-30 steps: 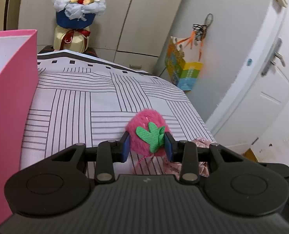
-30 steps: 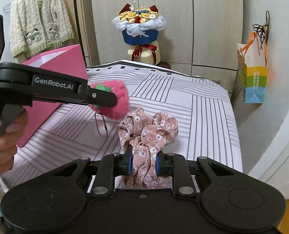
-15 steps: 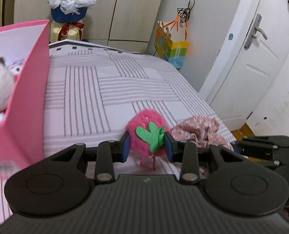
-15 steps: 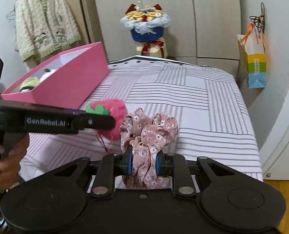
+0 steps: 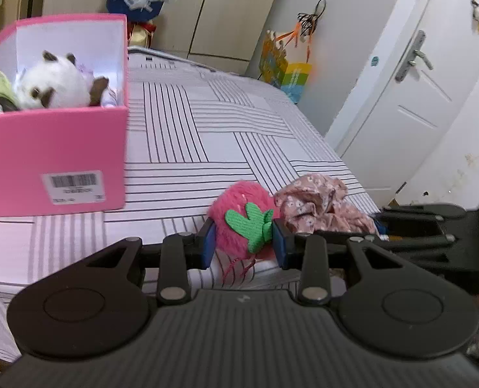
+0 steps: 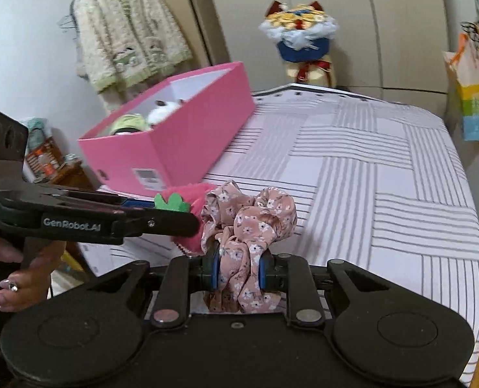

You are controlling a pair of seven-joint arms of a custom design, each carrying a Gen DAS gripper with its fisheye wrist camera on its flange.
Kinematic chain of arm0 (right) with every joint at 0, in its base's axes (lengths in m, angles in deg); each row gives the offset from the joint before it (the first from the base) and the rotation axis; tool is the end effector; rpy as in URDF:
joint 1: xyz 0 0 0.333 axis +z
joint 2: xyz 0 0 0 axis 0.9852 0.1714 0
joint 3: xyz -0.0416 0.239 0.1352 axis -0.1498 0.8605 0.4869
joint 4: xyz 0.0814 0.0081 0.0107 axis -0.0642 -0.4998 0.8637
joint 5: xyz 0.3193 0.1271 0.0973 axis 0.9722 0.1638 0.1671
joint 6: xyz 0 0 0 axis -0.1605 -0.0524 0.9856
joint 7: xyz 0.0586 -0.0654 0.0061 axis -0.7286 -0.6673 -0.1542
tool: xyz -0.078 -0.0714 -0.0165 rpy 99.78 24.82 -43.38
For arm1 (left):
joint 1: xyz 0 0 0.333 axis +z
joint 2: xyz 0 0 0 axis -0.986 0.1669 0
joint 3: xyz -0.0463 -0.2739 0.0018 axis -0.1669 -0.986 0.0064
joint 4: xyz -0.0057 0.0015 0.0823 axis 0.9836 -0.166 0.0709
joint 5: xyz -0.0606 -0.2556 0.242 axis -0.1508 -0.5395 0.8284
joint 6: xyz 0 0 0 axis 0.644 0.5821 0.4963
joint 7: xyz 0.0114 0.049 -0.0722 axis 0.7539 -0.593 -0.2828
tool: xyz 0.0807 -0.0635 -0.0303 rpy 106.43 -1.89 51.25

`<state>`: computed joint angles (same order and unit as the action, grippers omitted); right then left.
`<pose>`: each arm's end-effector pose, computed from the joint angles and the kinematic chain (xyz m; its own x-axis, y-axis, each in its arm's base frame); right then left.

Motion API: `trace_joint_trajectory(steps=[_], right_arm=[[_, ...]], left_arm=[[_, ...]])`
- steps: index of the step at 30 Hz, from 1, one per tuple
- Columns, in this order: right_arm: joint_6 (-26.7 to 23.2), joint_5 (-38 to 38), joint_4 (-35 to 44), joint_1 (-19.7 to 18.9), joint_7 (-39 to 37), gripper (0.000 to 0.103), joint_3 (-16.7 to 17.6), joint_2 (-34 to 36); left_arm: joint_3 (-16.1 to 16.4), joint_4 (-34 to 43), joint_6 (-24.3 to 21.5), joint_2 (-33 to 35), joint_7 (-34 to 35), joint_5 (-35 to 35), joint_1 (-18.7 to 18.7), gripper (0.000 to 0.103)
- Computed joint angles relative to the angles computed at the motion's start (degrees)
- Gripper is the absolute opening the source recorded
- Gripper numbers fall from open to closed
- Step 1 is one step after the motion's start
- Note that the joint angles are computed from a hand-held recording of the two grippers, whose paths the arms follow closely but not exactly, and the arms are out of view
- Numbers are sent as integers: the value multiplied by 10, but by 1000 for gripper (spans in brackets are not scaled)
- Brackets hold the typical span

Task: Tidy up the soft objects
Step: 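Carry the strawberry pouch with the left tool while the right tool carries the scrunchie to the box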

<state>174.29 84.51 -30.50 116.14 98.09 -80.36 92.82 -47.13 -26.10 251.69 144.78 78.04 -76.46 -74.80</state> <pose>0.5103 0.2511 0.2617 -0.0168 -0.9810 -0.1930 -0.6412 0.1587 -0.7508 0.6526 -0.2885 0.2737 -0.7259 -0.6087 0.3203 -0.6001 0.3327 -0.7275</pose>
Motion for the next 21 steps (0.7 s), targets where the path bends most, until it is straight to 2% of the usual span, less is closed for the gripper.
trace_joint_trajectory(steps=[2, 4, 6, 9, 14, 18, 21], right_arm=[[-6, -26, -5, -12, 7, 26, 11, -10], [-16, -54, -5, -21, 16, 26, 18, -18], [-26, -93, -7, -36, 30, 26, 28, -27], [-52, -135, 9, -33, 32, 26, 18, -33], [-92, -165, 75, 22, 19, 26, -49, -13], [-117, -179, 159, 67, 35, 26, -115, 39], [-134, -209, 231, 62, 58, 26, -132, 84]], left_arm=[[-35, -45, 21, -17, 33, -11, 42, 35], [-57, -77, 31, -33, 46, -17, 73, 35], [-70, -103, 41, -51, 52, -16, 98, 35], [-84, -134, 67, -77, 58, -6, 127, 35], [-108, -144, 115, -89, 51, 27, 162, 35], [-118, -115, 143, -67, 37, 55, 169, 35], [-112, -70, 138, -45, 18, 79, 155, 35]])
